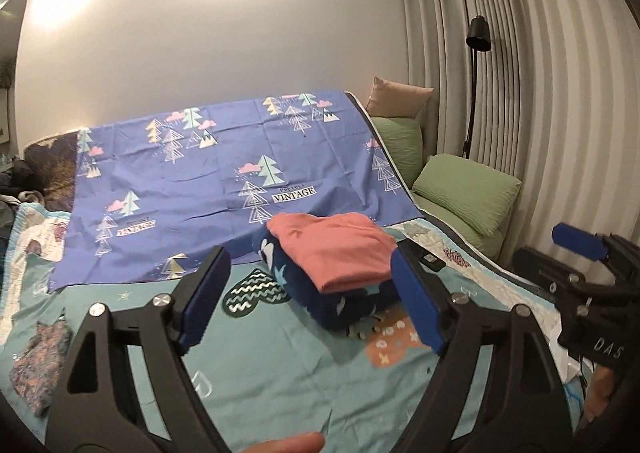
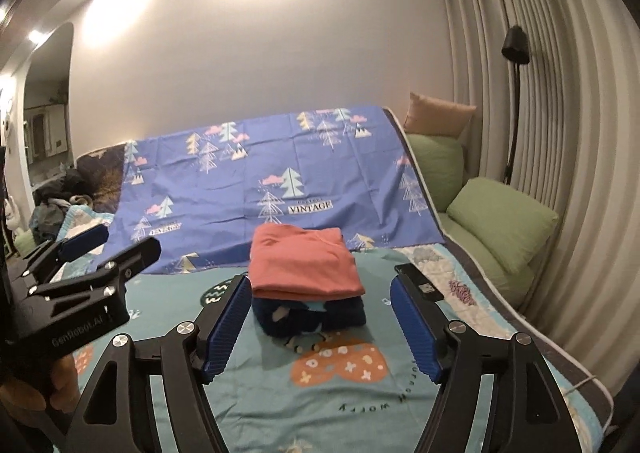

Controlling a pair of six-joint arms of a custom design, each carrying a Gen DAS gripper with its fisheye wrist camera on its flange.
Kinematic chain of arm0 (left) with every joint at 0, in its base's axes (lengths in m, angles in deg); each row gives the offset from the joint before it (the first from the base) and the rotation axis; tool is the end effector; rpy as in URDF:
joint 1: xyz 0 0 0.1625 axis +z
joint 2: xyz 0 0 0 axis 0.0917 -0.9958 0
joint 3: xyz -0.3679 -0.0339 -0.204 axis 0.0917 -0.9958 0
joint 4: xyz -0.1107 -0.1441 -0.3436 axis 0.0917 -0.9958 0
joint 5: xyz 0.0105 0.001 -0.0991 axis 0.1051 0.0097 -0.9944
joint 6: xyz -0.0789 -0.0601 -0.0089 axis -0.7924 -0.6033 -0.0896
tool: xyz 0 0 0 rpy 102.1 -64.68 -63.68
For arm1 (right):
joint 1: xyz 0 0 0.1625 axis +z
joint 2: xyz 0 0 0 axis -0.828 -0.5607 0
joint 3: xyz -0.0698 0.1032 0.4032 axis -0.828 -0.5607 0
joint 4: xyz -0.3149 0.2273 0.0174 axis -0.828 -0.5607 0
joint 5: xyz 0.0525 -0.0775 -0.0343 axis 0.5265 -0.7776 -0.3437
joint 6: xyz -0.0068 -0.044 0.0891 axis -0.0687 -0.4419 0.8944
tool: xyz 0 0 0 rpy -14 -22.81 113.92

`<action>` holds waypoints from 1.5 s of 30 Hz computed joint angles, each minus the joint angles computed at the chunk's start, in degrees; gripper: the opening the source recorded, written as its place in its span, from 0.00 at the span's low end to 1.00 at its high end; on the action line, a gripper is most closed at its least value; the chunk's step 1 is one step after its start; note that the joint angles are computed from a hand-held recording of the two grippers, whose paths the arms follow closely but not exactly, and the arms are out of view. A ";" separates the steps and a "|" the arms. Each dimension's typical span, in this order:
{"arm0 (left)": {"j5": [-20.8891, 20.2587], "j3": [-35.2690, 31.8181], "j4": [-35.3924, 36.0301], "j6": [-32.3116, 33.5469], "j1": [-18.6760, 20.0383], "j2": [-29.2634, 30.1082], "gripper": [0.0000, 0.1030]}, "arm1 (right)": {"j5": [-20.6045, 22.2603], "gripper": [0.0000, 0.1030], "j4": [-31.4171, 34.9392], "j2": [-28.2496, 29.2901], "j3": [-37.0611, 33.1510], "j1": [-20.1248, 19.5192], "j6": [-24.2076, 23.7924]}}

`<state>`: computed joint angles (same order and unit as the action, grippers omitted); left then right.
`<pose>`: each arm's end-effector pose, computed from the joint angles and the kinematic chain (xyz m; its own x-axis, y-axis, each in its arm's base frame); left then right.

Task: Fold small clothes

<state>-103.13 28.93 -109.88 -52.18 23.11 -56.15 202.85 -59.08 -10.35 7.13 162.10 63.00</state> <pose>-0.5751 -0.5421 0.1189 -0.6209 0.4567 -0.6371 0.7805 0.2849 -0.5564 0.1983 -0.4372 0.5105 -0.7055 0.2497 0.6633 -0.5748 0.3459 -0.7416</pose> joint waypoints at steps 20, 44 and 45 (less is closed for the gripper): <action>8.57 28.69 -3.71 -10.68 -6.84 -13.55 0.80 | 9.10 0.72 -3.99 -6.95 16.98 4.66 7.49; 10.90 34.26 2.00 -18.28 -7.86 -16.76 0.80 | 13.46 0.73 -6.24 -6.29 21.21 7.69 8.12; 10.98 34.31 1.75 -18.13 -7.98 -16.72 0.80 | 13.65 0.73 -6.51 -6.37 21.34 7.82 7.95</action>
<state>-92.15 63.24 -108.12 -70.30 15.13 -72.87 216.50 -65.59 -16.72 28.47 169.92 70.95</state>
